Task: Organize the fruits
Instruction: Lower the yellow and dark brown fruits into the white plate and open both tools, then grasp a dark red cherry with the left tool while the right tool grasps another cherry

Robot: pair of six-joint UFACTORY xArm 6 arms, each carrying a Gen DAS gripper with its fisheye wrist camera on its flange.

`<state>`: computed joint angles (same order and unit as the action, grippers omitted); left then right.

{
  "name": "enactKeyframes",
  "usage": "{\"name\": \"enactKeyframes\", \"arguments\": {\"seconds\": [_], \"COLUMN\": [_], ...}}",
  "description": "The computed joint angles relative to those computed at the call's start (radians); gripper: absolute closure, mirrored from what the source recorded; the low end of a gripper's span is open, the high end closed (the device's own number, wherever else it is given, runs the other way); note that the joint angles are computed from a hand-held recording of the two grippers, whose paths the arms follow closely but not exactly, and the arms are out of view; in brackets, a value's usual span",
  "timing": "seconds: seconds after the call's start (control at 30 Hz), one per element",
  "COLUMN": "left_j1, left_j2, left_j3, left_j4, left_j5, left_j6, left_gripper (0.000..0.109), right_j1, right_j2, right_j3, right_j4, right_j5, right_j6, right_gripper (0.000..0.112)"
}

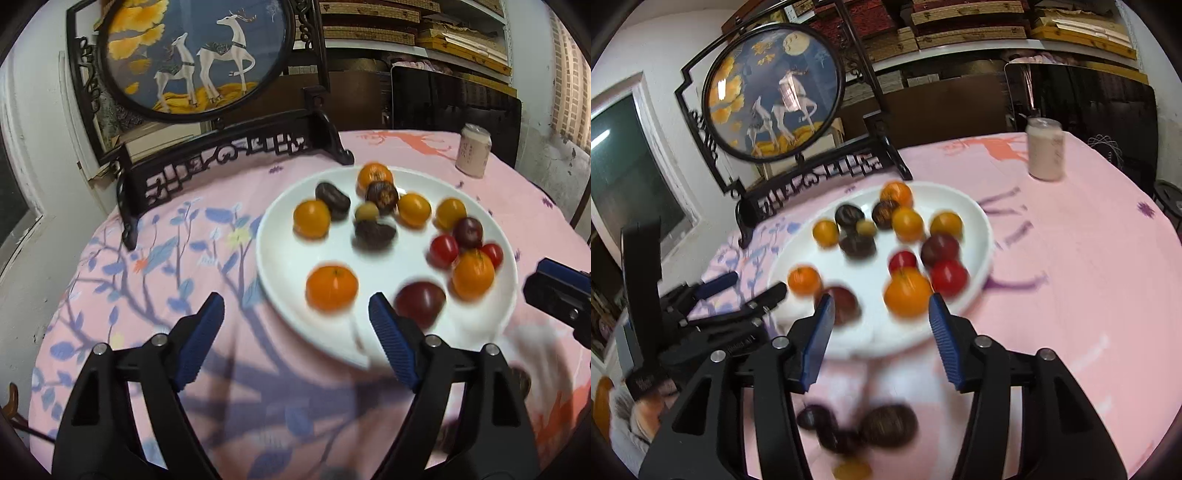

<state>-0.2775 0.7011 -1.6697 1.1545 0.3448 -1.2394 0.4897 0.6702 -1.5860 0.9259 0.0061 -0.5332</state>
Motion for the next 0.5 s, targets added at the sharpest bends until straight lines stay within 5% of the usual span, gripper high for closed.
{"name": "enactKeyframes", "arguments": {"seconds": [0.27,0.5], "left_j1": [-0.02,-0.04], "left_j2": [-0.172,-0.184], "left_j3": [0.254,0.29], "left_j4": [0.259,0.28], "left_j5": [-0.084,-0.114], "left_j6": [-0.254,-0.226], "left_gripper": [0.02,0.017], "right_j1": [0.023,0.018], "right_j2": [-0.104,-0.115], "right_j3": [0.127,0.144], "right_j4": [0.423,0.452], "right_j5": [-0.036,-0.034], "right_j6": [-0.337,-0.35], "right_gripper": [0.051,0.051]}}
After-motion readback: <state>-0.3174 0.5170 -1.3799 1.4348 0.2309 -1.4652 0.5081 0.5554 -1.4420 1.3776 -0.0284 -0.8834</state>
